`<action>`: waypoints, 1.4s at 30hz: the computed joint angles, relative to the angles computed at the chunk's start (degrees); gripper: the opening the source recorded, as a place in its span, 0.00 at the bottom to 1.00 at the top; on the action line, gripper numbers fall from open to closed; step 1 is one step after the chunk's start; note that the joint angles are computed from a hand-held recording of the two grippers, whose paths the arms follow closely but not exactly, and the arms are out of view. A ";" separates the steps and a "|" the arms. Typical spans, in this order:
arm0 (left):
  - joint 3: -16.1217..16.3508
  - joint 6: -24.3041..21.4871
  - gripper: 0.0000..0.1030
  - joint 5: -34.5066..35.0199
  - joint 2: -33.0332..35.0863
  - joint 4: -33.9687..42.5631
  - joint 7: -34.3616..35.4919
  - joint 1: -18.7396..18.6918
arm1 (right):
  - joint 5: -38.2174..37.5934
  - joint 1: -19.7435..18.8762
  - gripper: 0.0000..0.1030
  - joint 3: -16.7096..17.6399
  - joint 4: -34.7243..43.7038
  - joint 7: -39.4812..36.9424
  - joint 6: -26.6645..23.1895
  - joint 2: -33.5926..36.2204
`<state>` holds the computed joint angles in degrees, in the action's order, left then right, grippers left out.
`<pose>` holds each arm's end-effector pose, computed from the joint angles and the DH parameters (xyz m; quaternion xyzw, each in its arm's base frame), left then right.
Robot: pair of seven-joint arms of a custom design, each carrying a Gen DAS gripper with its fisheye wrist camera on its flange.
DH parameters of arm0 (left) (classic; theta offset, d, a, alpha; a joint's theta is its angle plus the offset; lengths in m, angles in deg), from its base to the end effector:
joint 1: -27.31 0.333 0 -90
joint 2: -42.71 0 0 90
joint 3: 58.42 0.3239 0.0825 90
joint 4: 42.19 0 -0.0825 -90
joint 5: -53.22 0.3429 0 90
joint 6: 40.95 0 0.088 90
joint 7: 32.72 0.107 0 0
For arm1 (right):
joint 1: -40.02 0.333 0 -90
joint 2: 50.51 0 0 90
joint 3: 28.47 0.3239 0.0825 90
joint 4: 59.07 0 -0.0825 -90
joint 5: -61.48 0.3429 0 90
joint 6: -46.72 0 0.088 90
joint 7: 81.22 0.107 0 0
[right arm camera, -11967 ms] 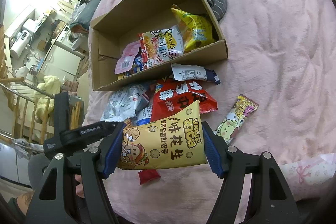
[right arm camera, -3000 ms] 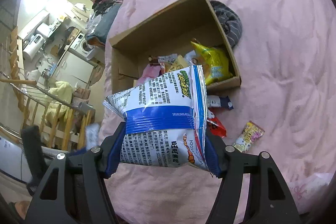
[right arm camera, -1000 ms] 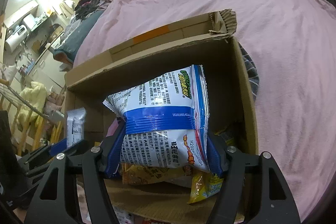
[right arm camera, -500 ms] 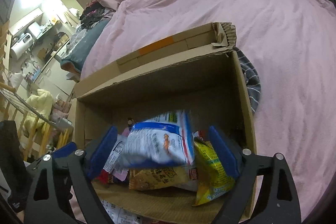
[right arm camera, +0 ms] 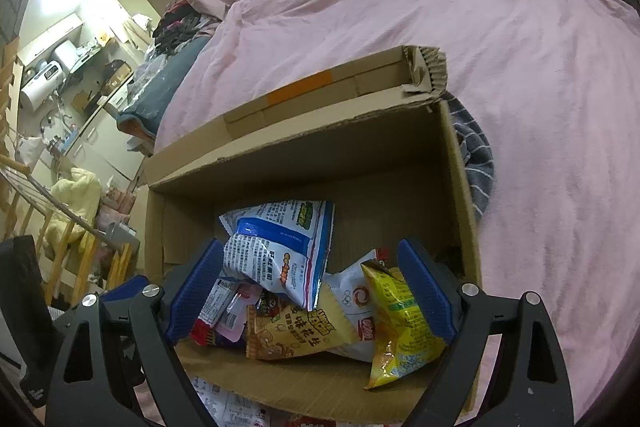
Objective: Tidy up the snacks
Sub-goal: 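Withdraw both tools from the box toward the remaining snacks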
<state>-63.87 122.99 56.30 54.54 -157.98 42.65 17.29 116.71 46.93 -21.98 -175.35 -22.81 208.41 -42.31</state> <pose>0.5815 -0.1603 0.4556 -0.6537 0.6893 -0.2674 0.1612 0.5741 0.0917 0.4659 -0.6305 0.6652 -0.0598 0.3953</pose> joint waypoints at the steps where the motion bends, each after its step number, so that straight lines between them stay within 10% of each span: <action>1: 0.00 0.19 0.81 0.02 -0.22 -0.25 0.01 -0.01 | 0.63 -0.11 0.88 0.07 -0.15 -0.40 0.25 -0.26; 20: -1.78 2.71 0.81 -1.44 -8.25 -8.90 -0.06 2.34 | 3.60 4.64 0.88 -3.68 -8.67 -3.79 2.44 -9.11; 25: -0.93 3.10 0.81 11.49 -10.79 -11.47 -11.30 2.87 | 3.97 6.04 0.88 -5.17 -11.97 -3.07 2.58 -12.03; 35: -4.94 6.71 0.99 15.86 -16.02 -17.58 -16.53 7.83 | 0.46 8.48 0.88 -8.94 -19.60 3.78 2.76 -18.52; 42: -4.84 3.89 0.99 2.48 -17.50 -20.60 -6.85 5.97 | -10.00 7.89 0.88 -11.08 -24.64 12.22 1.04 -21.45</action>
<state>-68.71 126.88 58.78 37.04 -178.58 35.80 23.26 106.72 54.83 -33.05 -199.98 -10.58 209.44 -63.76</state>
